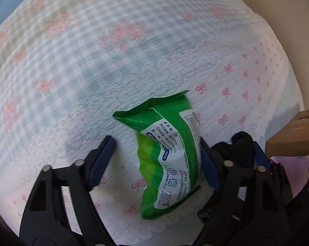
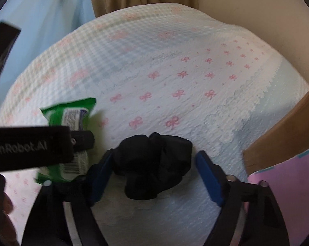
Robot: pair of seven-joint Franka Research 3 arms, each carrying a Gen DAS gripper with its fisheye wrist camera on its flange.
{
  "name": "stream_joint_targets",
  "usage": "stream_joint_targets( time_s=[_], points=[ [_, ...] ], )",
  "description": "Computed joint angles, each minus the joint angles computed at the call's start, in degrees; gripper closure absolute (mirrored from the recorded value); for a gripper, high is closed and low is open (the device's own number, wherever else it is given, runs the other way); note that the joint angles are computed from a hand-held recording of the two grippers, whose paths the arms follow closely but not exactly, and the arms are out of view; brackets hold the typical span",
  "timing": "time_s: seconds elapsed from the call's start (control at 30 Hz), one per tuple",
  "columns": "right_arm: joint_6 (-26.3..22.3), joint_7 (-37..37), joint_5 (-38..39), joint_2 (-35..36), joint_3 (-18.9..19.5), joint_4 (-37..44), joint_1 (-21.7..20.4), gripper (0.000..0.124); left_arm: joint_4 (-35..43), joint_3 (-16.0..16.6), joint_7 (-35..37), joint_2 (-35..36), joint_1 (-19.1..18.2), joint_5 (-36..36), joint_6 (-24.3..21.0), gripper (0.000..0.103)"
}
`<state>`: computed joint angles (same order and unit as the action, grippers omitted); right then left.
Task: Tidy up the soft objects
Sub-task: 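Grasp the green packet with the left tool while the right tool grasps the black sock, then lift the green packet and black sock and carry both over the box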
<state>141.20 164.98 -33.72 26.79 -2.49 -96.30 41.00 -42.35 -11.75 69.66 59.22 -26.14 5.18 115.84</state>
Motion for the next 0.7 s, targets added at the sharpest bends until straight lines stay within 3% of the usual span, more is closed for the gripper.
stream_joint_targets(
  time_s=[0.1, 0.23, 0.43, 0.7],
  points=[
    [0.21, -1.79, -1.39, -0.03, -0.09, -0.04, 0.22, 0.065, -1.85, 0.37, -0.17, -0.85, -0.31, 0.75, 1.59, 0.046],
    [1.53, -3.88, -3.24, -0.35, -0.14, -0.64, 0.41, 0.09, -10.49, 0.19, -1.04, -5.25, 0.48, 1.53, 7.56, 0.053],
    [3.46, -4.19, -3.68, -1.47, -0.11, -2.27, 0.41, 0.099, -21.8, -0.83, -2.67, -11.96, 2.74, 2.16, 13.59, 0.066],
    [4.0, -1.75, -5.14, -8.19, 1.43, -7.03, -0.05, 0.1, -35.55, -1.25, -8.36, -23.72, 4.01, 3.6, 17.61, 0.067]
  ],
)
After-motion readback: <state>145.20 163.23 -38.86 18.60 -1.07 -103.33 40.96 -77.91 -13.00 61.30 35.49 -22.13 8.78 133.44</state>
